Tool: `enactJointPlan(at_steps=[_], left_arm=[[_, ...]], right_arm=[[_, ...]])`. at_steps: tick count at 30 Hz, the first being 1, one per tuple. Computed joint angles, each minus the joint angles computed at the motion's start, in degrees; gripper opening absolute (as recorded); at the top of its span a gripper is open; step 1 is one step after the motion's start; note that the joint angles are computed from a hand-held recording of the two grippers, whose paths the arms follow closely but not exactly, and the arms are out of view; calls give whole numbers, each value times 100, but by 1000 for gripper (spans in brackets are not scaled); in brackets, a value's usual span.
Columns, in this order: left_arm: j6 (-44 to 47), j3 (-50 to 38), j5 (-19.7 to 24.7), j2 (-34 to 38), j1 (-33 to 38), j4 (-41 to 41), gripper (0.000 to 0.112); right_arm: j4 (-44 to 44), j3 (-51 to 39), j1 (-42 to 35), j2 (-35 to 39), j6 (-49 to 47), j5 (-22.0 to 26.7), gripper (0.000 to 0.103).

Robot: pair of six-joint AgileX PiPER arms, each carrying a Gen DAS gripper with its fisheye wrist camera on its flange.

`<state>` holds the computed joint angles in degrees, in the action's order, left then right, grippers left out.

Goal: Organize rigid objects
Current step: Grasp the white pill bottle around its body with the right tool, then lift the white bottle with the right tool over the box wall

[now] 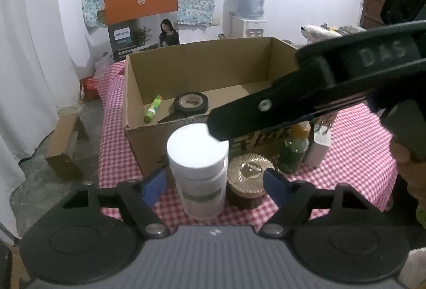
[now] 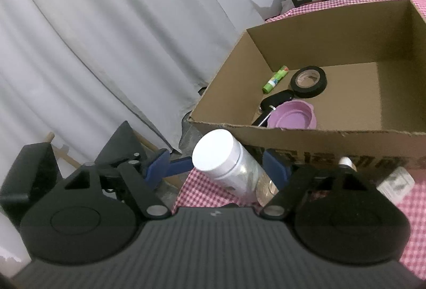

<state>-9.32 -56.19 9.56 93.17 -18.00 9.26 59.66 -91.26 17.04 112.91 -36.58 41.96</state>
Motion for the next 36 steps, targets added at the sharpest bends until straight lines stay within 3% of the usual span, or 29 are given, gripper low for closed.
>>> enactJointPlan(at_steps=[2,6,12,24,36], left_arm=[[522,-77,26,67,64,-550,71],[660,-169,50,172,117,-780,67],[-149,-223,31,249,106,-80,55],[-545,-78,-4,82,133,158,53],[-3080,159,388,-830,-201,2762,53]], right_arm=[[-121,-216,43,149,113,8,71],[-332,-673,103,505,360,85,62],[-542,-1197,186,941,664,301,49],[-580,-1181,255,922,613,219,46],[-106,-911,249,390,90,285,46]])
